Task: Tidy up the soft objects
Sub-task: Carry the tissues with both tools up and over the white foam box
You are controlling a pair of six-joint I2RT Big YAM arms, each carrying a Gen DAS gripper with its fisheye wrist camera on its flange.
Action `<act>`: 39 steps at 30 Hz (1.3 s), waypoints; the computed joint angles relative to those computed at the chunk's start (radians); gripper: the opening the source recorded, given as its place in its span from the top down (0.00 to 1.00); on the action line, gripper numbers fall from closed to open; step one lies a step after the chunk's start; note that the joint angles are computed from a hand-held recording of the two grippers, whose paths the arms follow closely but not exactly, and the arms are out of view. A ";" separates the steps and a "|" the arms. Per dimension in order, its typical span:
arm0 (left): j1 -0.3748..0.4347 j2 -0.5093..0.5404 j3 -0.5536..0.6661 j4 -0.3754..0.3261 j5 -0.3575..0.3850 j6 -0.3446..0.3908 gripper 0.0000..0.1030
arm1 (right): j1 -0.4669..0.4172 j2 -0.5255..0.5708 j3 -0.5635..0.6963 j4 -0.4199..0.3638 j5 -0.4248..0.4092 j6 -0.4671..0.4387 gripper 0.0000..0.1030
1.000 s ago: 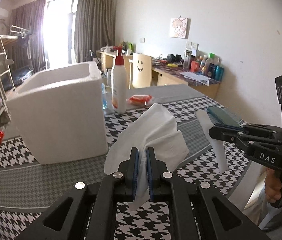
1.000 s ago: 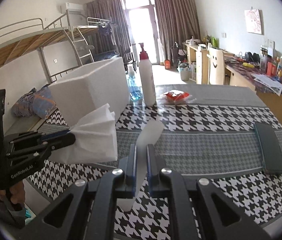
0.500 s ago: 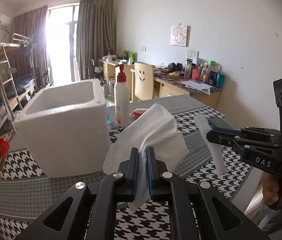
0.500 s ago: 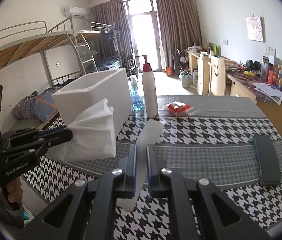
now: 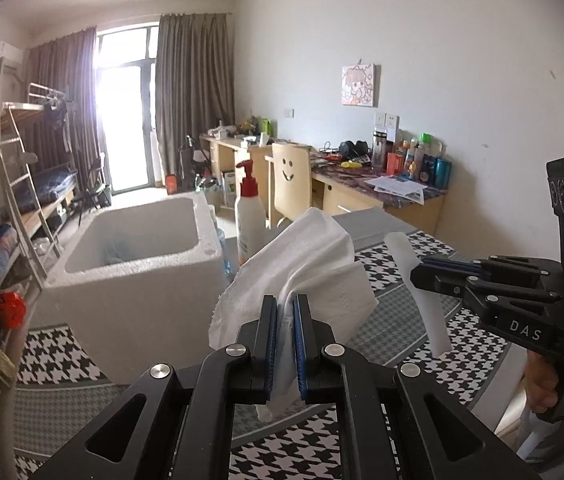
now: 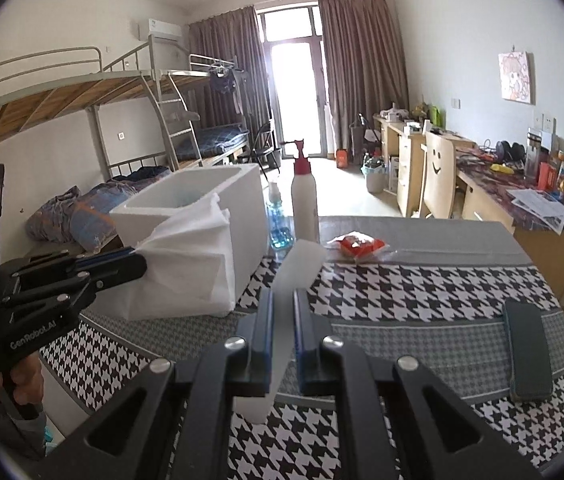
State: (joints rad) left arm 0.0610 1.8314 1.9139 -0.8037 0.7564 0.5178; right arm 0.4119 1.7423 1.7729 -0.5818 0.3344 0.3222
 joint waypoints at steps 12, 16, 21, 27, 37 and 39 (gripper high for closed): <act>-0.008 0.041 0.100 -0.007 0.004 -0.035 0.91 | -0.006 0.020 0.053 -0.002 0.002 -0.033 0.89; -0.013 0.056 0.132 -0.006 0.000 -0.052 0.91 | -0.007 0.028 0.075 -0.007 0.002 -0.041 0.89; -0.017 0.078 0.175 -0.013 -0.004 -0.067 0.91 | -0.012 0.042 0.108 -0.018 0.002 -0.058 0.89; -0.019 0.082 0.194 0.007 -0.008 -0.086 0.91 | -0.021 0.062 0.149 -0.029 -0.002 -0.064 0.89; -0.018 0.106 0.252 0.041 -0.014 -0.130 0.91 | -0.021 0.101 0.236 -0.063 0.001 -0.101 0.89; -0.020 0.110 0.259 0.045 -0.021 -0.138 0.91 | -0.021 0.109 0.255 -0.069 0.001 -0.108 0.89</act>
